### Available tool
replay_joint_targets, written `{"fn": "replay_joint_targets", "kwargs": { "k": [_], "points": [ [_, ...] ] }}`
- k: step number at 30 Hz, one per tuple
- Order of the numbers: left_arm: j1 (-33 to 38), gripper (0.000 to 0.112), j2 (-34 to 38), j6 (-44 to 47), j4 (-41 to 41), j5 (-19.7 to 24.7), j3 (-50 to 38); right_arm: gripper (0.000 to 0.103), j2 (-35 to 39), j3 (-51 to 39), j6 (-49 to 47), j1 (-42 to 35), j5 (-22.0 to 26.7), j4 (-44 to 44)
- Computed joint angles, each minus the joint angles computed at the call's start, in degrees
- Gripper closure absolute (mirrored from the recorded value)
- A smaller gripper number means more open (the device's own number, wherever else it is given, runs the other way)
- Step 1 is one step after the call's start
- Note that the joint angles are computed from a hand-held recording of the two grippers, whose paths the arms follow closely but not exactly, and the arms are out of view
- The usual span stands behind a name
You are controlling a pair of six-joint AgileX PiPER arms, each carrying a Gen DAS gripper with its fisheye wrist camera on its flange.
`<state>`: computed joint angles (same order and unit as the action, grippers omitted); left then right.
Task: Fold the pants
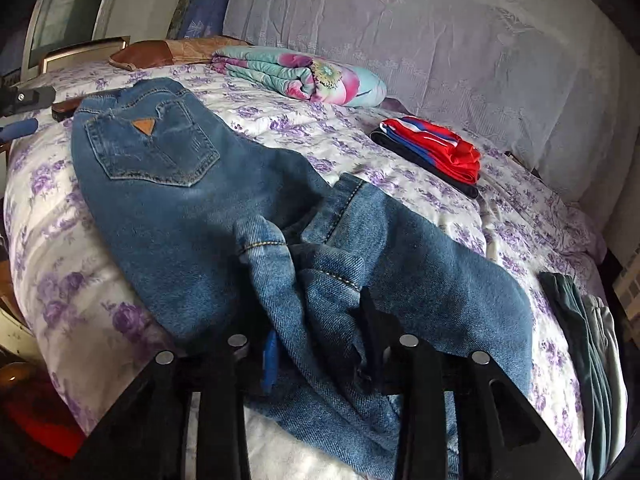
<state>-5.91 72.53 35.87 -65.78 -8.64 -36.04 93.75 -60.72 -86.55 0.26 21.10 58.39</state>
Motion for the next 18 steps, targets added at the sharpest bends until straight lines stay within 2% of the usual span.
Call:
{"fn": "replay_joint_targets", "kwargs": {
  "k": [3,4,5,6,8,10,12,14,15,16,18],
  "points": [
    [0.3,0.014,0.5,-0.9,1.0,-0.1,0.0,0.053,-2.1,-2.9,2.3,-6.5,16.1,2.5],
    [0.5,0.014,0.8,-3.1,3.2,0.3,0.0,0.053,-3.1,-2.9,0.9,-8.1,18.5,4.5],
    [0.5,0.014,1.1,-3.2,3.3,0.5,-0.1,0.053,-4.0,-3.3,0.1,-9.2,18.5,6.5],
    [0.5,0.014,1.6,-4.5,4.4,0.7,-0.3,0.052,-4.6,-3.4,-0.8,-9.4,16.3,8.6],
    [0.5,0.014,2.4,-8.4,8.2,1.4,-0.6,0.052,-3.9,-5.3,3.2,-6.6,7.1,7.3],
    [0.0,0.014,3.0,-7.3,7.3,1.7,-0.9,0.052,-0.1,-9.1,14.1,-3.1,0.7,-2.4],
    [-1.3,0.014,3.1,0.1,0.3,0.6,-1.2,0.049,7.8,-13.0,24.1,0.2,-0.1,-13.8],
    [-2.4,0.014,3.3,6.4,-5.5,-0.7,-1.5,0.045,9.2,-11.4,30.9,3.6,-5.0,-23.9],
    [-2.7,0.014,3.5,9.2,-8.0,-1.0,-1.6,0.046,7.8,-10.1,32.1,3.9,-5.5,-25.9],
    [-2.7,0.014,3.6,10.4,-9.0,-1.1,-1.7,0.046,7.5,-10.7,32.2,3.5,-3.8,-25.6],
    [-2.4,0.014,4.2,9.5,-8.6,-0.5,-2.0,0.045,7.7,-13.5,27.2,0.4,3.8,-18.2]
  ]
}}
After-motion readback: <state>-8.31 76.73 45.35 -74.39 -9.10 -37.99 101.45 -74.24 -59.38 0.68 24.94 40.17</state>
